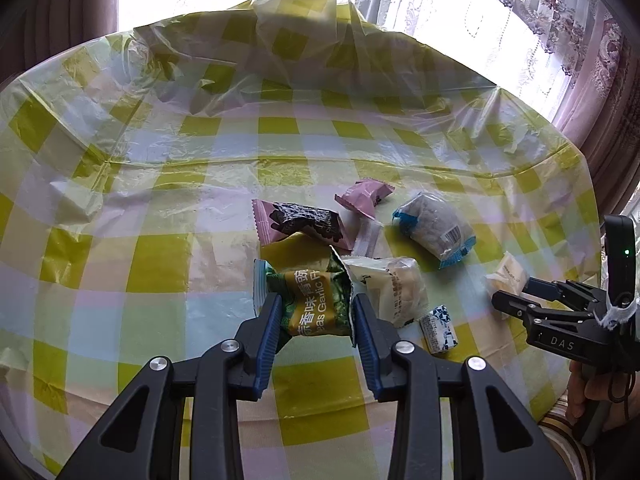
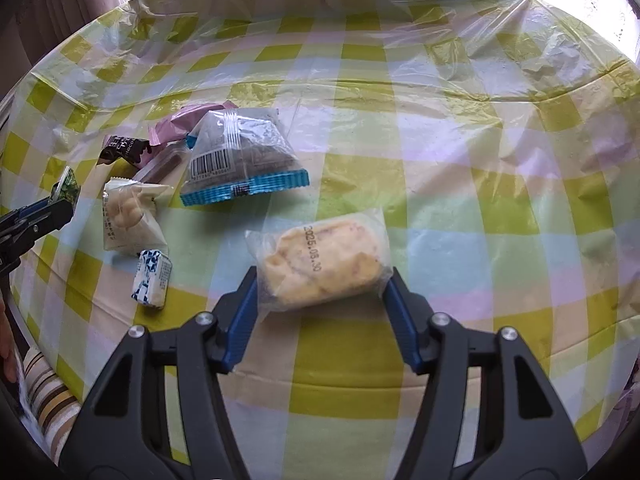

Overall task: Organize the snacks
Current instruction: 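Carry both snacks over the purple-rimmed box and open both tools to drop them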

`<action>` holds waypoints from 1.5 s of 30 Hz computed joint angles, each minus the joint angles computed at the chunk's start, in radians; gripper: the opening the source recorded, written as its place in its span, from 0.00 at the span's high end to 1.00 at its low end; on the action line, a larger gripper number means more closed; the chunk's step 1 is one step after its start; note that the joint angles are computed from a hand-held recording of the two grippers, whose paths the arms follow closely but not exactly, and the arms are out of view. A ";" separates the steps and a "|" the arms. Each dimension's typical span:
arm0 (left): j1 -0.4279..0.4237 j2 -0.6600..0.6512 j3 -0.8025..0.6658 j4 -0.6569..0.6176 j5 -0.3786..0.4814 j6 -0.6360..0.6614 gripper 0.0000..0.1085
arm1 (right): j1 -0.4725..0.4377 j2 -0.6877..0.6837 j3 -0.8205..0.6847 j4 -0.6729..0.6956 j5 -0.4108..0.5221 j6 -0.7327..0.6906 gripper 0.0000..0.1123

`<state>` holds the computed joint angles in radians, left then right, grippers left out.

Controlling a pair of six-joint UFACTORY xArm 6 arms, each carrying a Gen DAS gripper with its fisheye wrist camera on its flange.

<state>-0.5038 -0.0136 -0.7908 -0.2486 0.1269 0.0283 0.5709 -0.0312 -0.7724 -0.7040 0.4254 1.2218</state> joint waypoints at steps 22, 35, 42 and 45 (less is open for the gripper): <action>-0.369 0.030 -0.141 -0.287 0.145 0.296 0.66 | 0.077 -0.646 0.451 0.034 0.247 0.136 0.46; -0.543 0.197 -0.386 -0.365 0.333 0.422 0.66 | 0.205 -1.325 0.682 0.162 0.812 0.133 0.46; -0.606 0.272 -0.481 -0.386 0.415 0.457 0.66 | 0.318 -1.612 0.726 0.167 1.131 0.179 0.45; -0.621 0.287 -0.503 -0.411 0.445 0.493 0.65 | 0.364 -1.704 0.734 0.159 1.238 0.215 0.45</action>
